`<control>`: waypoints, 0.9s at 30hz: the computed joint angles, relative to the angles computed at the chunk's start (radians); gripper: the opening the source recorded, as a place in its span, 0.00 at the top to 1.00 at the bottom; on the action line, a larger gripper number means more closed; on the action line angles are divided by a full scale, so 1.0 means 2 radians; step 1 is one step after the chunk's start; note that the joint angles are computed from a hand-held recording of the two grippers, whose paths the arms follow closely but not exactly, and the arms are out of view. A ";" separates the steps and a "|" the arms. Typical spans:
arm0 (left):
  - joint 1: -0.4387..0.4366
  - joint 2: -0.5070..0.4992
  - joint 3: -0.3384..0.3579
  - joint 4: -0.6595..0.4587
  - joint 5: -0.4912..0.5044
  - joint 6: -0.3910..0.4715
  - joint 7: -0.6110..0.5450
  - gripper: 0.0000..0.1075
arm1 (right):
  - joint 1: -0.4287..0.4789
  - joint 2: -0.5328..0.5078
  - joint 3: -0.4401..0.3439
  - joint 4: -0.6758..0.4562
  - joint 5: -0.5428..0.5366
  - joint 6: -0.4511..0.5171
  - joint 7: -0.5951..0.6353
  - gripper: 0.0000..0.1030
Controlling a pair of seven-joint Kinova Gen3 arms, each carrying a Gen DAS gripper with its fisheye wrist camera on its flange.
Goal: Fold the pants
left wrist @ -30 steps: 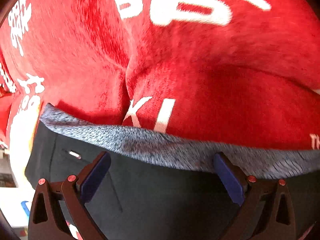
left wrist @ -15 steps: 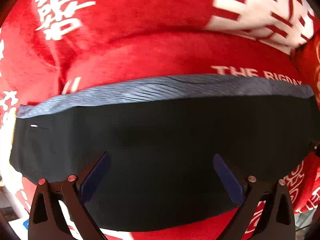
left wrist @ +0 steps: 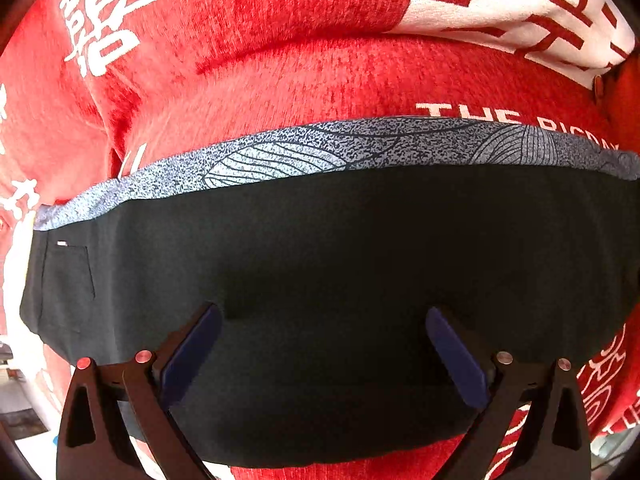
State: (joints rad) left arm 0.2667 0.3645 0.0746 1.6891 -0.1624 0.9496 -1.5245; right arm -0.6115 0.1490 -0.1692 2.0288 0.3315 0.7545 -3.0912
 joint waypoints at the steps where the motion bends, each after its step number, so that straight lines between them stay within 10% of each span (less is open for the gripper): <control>1: 0.000 0.000 0.000 -0.001 0.000 0.001 0.000 0.04 | 0.001 0.001 0.001 0.001 0.004 -0.004 0.000 0.56; 27: 0.018 -0.002 -0.003 0.003 -0.029 0.006 0.031 0.04 | 0.009 -0.019 0.006 0.028 0.010 -0.051 -0.029 0.36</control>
State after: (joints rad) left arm 0.3035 0.3597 0.0677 1.6944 -0.2200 0.9623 -1.4623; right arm -0.5944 0.1104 -0.1566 2.0842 0.3523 0.6534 -3.1488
